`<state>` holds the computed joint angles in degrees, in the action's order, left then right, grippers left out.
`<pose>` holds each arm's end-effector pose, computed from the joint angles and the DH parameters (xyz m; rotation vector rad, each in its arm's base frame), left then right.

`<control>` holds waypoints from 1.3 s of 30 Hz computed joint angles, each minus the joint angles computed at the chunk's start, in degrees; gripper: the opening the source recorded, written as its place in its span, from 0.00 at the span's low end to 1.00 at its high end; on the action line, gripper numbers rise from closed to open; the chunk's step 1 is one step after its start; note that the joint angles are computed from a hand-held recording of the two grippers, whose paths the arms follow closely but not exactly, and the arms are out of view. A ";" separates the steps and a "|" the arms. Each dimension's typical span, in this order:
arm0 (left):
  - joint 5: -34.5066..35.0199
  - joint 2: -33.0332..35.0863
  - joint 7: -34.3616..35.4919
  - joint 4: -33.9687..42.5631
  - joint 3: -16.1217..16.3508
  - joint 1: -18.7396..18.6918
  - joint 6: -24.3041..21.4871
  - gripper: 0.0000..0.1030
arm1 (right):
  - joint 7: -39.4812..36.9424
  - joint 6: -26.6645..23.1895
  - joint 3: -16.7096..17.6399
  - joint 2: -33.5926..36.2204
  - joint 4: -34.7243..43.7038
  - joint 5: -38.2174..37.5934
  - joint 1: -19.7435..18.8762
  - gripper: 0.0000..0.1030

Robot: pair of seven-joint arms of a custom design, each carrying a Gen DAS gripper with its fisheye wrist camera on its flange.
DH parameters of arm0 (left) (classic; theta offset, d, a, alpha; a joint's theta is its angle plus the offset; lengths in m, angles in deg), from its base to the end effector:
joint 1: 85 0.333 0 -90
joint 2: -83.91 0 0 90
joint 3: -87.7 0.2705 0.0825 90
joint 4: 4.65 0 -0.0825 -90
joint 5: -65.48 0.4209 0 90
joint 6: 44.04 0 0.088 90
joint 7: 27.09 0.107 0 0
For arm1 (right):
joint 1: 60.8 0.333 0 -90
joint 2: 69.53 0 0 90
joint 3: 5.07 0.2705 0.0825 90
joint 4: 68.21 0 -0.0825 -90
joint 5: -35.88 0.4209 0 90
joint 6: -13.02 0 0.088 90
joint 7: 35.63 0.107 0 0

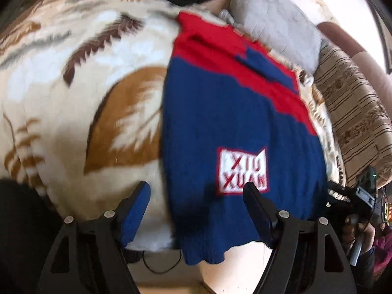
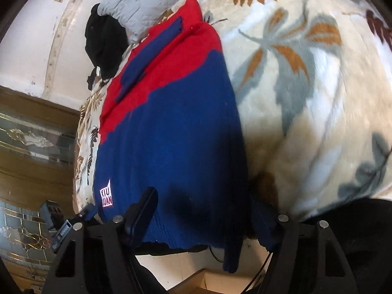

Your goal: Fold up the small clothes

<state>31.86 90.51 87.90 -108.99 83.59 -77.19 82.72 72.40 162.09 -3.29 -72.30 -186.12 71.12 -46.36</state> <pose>0.6512 0.0250 0.4454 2.0196 -2.1824 0.8952 0.5953 0.1610 0.4600 -1.2658 2.0610 0.1756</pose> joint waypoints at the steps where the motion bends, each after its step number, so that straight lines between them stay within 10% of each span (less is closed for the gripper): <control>1: 0.34 -0.32 -0.06 -0.16 -0.04 -0.10 0.00 0.76 | -0.20 -0.24 -0.05 -0.05 0.09 0.14 -0.04 0.72; 6: 5.21 -0.24 -2.91 0.16 0.09 -0.93 0.19 0.55 | 2.05 -2.90 0.35 1.01 1.78 -2.68 -0.03 0.39; 14: 3.57 -1.40 -3.40 -0.91 0.42 -0.26 -2.98 0.69 | 1.26 -3.42 0.78 1.68 2.44 -2.33 0.33 0.51; 15: 5.32 -1.41 -4.05 -0.75 0.41 -0.54 -2.64 0.40 | 1.45 -3.91 0.92 2.09 3.09 -3.38 0.33 0.48; 16: 6.99 -0.93 -4.33 0.09 1.11 -1.38 -3.12 0.09 | 1.47 -5.61 0.94 2.73 4.13 -4.79 0.21 0.20; 17: 4.65 -0.47 -3.33 1.09 0.50 -0.21 -4.85 0.08 | 1.39 -6.62 1.05 3.09 4.83 -4.81 0.13 0.08; 24: -3.38 -4.85 1.27 -0.79 1.25 0.39 -0.41 0.08 | -2.57 -2.90 0.05 -2.34 2.72 -3.50 0.34 0.08; 30: 1.33 2.07 -4.58 3.61 0.69 1.03 -6.58 0.10 | -0.26 -10.38 0.15 2.77 5.37 -2.96 -0.57 0.14; 32: 0.34 0.16 -2.59 1.67 0.37 1.06 -3.67 0.18 | -2.57 -9.18 0.38 2.54 4.90 0.64 -0.85 0.36; 33: 1.13 0.33 -2.81 1.76 0.37 0.88 -3.62 0.38 | -4.99 -8.05 0.40 2.46 4.19 4.36 -0.98 0.58; 34: 2.39 1.09 -3.89 2.49 0.44 0.72 -4.77 0.40 | -4.69 -7.94 0.45 2.52 4.06 4.39 -1.06 0.58; 35: 3.44 1.49 -4.55 2.90 0.44 0.53 -4.49 0.34 | -4.05 -8.42 0.56 2.94 4.61 2.49 -1.08 0.52; 36: 4.71 1.33 -4.65 2.93 0.41 0.32 -3.88 0.07 | -3.09 -9.82 0.59 3.22 5.47 -0.71 -1.18 0.23; 39: -1.78 0.56 -1.95 3.94 0.20 1.55 -3.42 0.07 | -6.39 -9.52 0.34 0.84 4.59 3.57 -1.70 0.08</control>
<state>30.07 91.06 85.95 -105.04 83.78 -75.64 79.29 66.02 152.57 -2.95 -71.46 -181.53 74.70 -48.06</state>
